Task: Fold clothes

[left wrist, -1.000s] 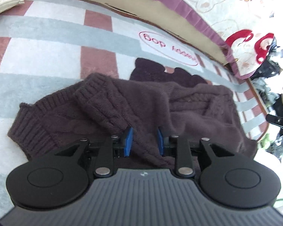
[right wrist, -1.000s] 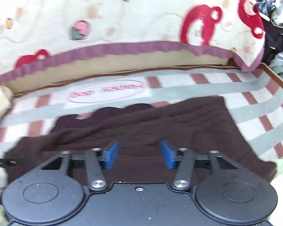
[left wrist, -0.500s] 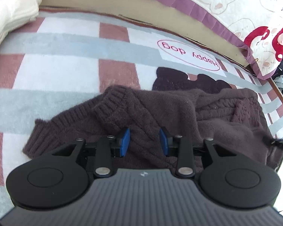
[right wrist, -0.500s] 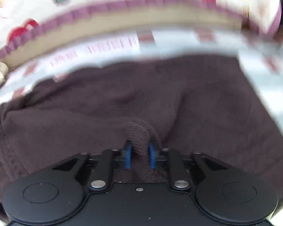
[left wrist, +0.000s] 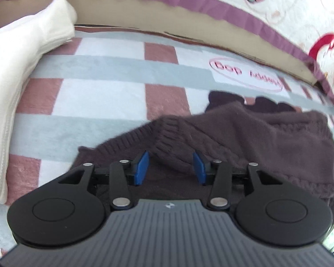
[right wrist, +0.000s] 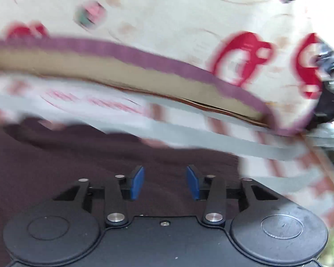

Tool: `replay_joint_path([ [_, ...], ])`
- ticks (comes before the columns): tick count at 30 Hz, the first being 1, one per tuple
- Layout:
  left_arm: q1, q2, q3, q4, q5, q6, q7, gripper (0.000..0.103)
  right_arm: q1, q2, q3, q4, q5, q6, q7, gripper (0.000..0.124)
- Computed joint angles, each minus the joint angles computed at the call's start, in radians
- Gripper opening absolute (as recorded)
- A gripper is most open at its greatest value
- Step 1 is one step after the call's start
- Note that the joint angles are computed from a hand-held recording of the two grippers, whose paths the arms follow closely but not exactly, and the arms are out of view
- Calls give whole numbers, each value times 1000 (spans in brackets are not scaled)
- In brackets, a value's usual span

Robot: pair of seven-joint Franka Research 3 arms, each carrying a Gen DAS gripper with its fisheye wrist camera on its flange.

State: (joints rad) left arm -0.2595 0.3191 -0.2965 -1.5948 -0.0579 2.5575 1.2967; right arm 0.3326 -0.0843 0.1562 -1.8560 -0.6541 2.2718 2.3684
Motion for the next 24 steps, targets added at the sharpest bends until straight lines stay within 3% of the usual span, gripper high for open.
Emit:
replay_joint_path([
  [4, 61, 7, -42, -25, -157, 75, 43, 47, 9, 122, -40, 67, 493, 278, -192, 50],
  [6, 47, 20, -26, -29, -142, 130, 33, 48, -6, 233, -27, 169, 825, 296, -358, 54],
  [8, -13, 31, 43, -31, -7, 187, -65, 48, -21, 354, -7, 305, 1023, 229, -440, 57],
  [10, -6, 60, 34, -8, 39, 203, -60, 48, -11, 473, -9, 453, 1065, 138, -445, 57],
  [13, 93, 102, -88, 14, -106, 202, 50, 48, 24, 596, -24, 614, 1041, 37, -426, 58],
  [16, 157, 115, -176, 11, -252, 180, 160, 48, -7, 622, 24, 614, 1143, 48, -509, 59],
  [18, 142, 113, -164, 11, -263, 172, 188, 48, -44, 605, 76, 559, 1268, 76, -636, 59],
  [20, 122, 116, -146, 17, -261, 170, 195, 48, -21, 566, 67, 491, 1267, 113, -717, 59],
  [24, 97, 127, -126, 26, -259, 192, 189, 50, -8, 537, 58, 402, 1357, 223, -724, 56],
])
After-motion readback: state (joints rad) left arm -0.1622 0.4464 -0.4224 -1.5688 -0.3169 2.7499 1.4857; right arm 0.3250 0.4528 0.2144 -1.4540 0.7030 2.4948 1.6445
